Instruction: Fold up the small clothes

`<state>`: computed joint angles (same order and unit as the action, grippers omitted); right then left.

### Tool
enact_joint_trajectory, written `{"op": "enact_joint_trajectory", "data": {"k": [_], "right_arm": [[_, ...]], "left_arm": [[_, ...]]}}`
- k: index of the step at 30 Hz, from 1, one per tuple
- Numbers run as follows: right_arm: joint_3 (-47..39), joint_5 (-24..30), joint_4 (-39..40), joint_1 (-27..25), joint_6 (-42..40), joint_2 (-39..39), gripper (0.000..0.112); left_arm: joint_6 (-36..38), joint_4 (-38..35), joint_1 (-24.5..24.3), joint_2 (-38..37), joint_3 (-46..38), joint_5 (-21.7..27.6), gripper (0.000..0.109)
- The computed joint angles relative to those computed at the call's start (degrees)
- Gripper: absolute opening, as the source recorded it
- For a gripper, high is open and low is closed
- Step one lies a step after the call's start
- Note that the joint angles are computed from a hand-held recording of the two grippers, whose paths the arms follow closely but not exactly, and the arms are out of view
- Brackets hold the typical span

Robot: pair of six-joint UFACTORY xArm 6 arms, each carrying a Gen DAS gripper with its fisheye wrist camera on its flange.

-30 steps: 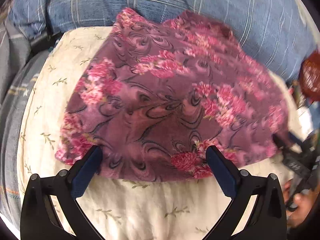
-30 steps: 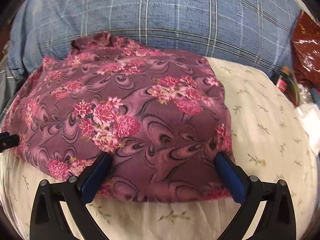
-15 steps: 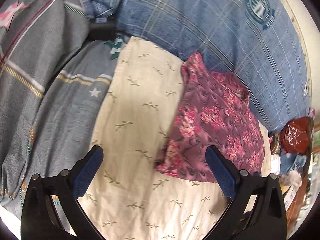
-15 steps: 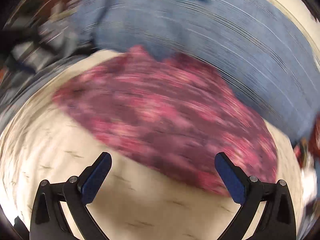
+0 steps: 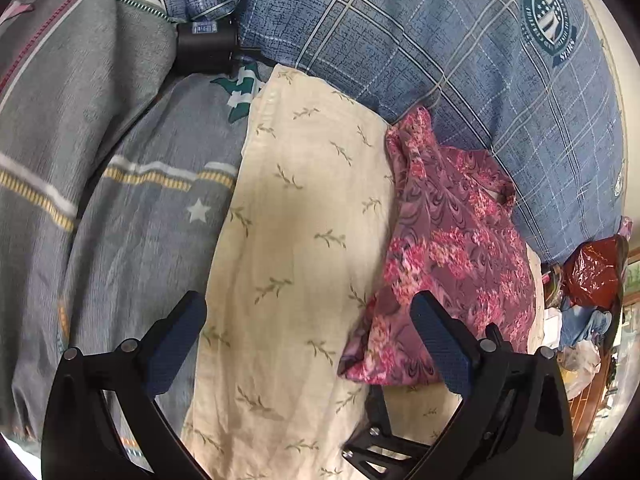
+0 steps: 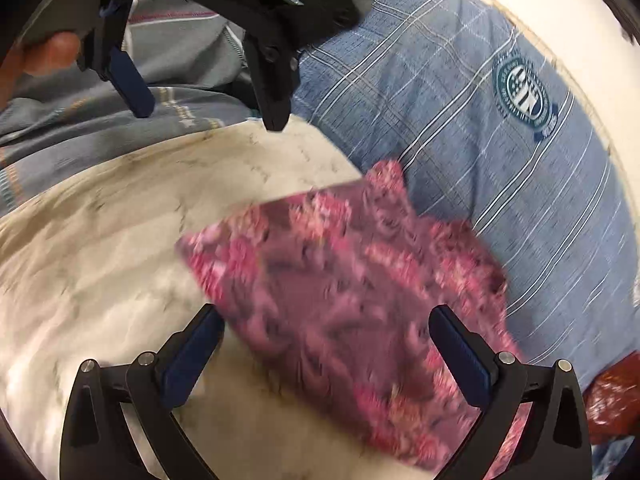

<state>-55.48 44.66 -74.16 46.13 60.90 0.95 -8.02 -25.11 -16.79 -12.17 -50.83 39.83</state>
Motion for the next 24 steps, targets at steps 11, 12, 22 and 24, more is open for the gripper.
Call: {"op": "enact_joint_trajectory", "data": {"k": [11,12,22,24], "right_arm": [[-0.47,-3.56,-11.58,-2.47,3.51,0.69,0.009],[0.62,-3.68,-13.72,-2.27,5.23,-0.34,0.008],[3.92,-10.73,-18.37,-5.24,9.46,-3.94,0.006],[3.99,-13.02,-18.7,-6.44,10.26,-4.32,0.006]], "left_arm": [[12.11,-12.51,1.07,13.29,-14.9,5.52,0.103],[12.54,-12.48,0.54,15.25,-17.08,6.42,0.103],[9.09,-3.91,-5.5,33.66,-38.83,16.11,0.079],[9.24,-3.63,-6.25,35.13,-40.77,17.98,0.012]]}}
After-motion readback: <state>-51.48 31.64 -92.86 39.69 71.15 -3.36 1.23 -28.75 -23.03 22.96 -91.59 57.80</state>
